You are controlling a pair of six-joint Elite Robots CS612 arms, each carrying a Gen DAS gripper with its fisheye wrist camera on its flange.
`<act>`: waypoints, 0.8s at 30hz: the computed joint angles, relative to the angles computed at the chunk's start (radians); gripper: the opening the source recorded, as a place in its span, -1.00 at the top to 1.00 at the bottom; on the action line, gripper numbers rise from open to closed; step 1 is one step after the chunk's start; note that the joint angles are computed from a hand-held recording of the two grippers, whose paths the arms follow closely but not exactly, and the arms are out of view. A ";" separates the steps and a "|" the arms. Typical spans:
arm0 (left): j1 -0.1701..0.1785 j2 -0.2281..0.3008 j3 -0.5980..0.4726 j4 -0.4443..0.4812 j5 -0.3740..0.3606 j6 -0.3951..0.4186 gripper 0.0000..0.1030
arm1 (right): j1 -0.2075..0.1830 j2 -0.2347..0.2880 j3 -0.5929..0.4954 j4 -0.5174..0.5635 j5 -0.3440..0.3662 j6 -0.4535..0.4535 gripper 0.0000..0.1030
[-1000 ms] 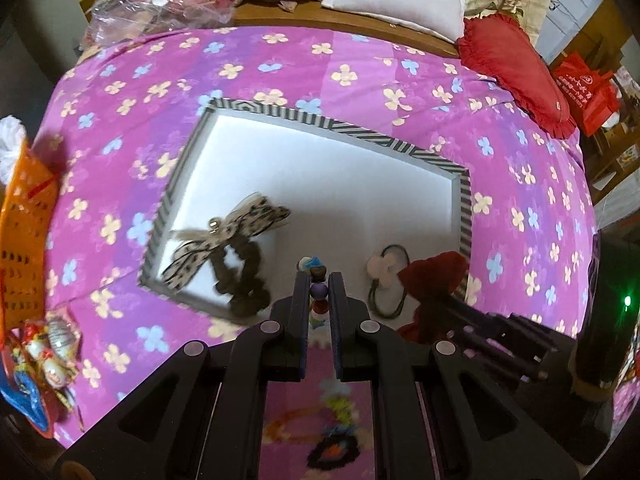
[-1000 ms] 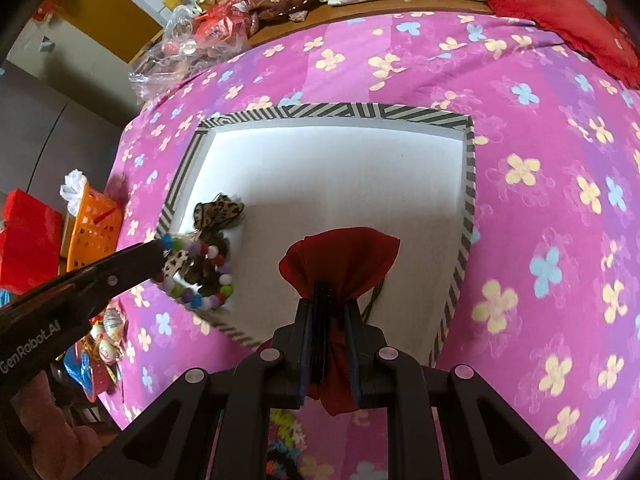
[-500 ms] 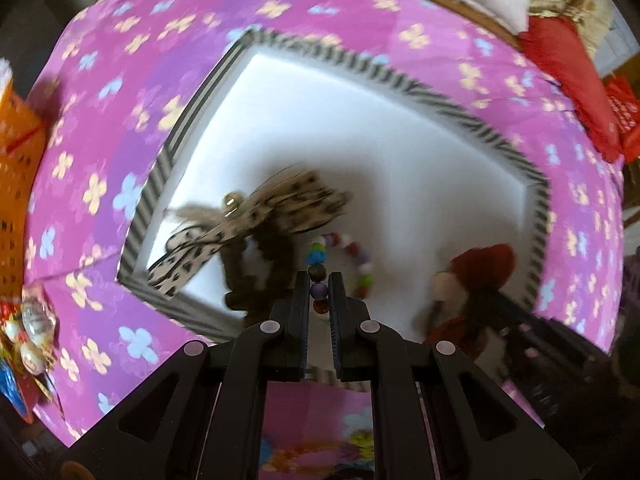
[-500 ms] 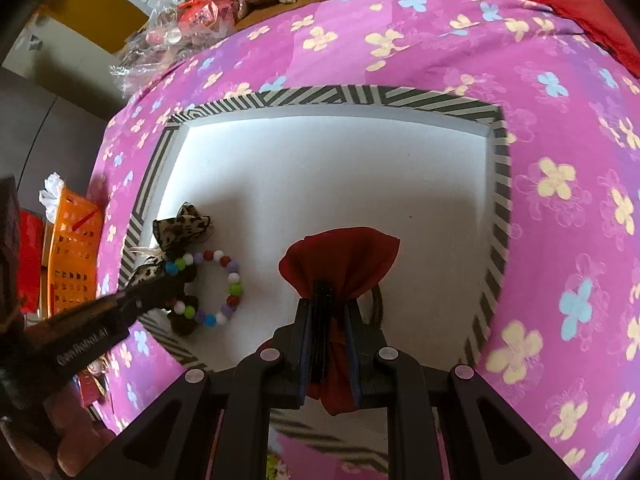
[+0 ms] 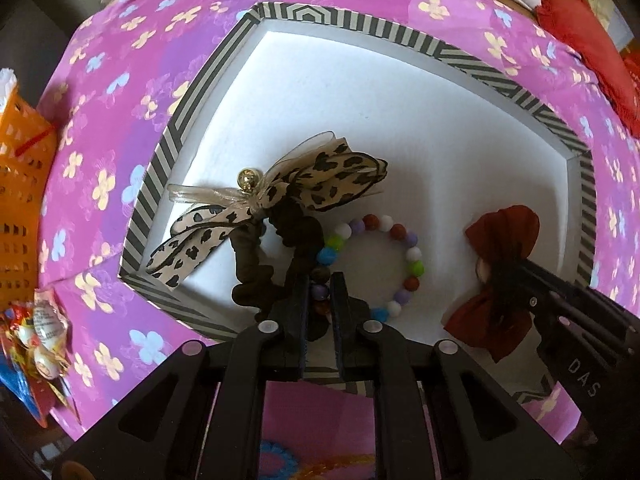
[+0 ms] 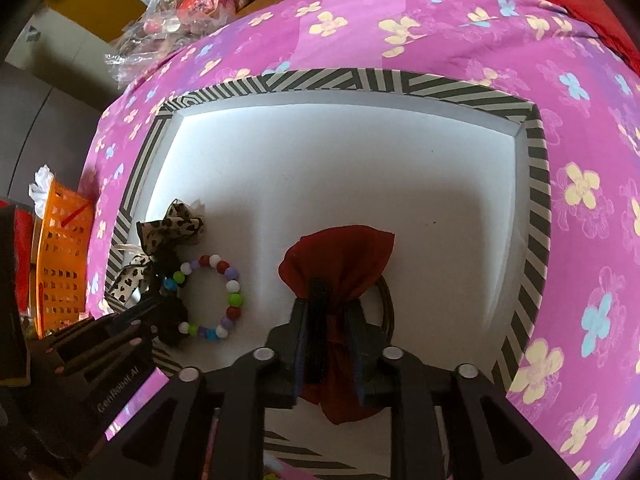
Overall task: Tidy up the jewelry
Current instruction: 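Open left tool to drop the bracelet while right tool releases the red bow into the tray, then move both tools back toward the black hair tie and green beaded bracelet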
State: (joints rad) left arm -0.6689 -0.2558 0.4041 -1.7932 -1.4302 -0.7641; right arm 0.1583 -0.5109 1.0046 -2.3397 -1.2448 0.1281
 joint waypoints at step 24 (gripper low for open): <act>-0.032 -0.305 0.518 -0.258 0.083 0.031 0.00 | 0.019 -0.216 0.356 -0.196 0.012 0.064 0.38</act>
State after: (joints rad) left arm -0.7013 -0.5610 0.9220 -2.0515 -1.3472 -0.7327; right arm 0.1773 -0.7264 1.3602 -2.5355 -1.2330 0.1922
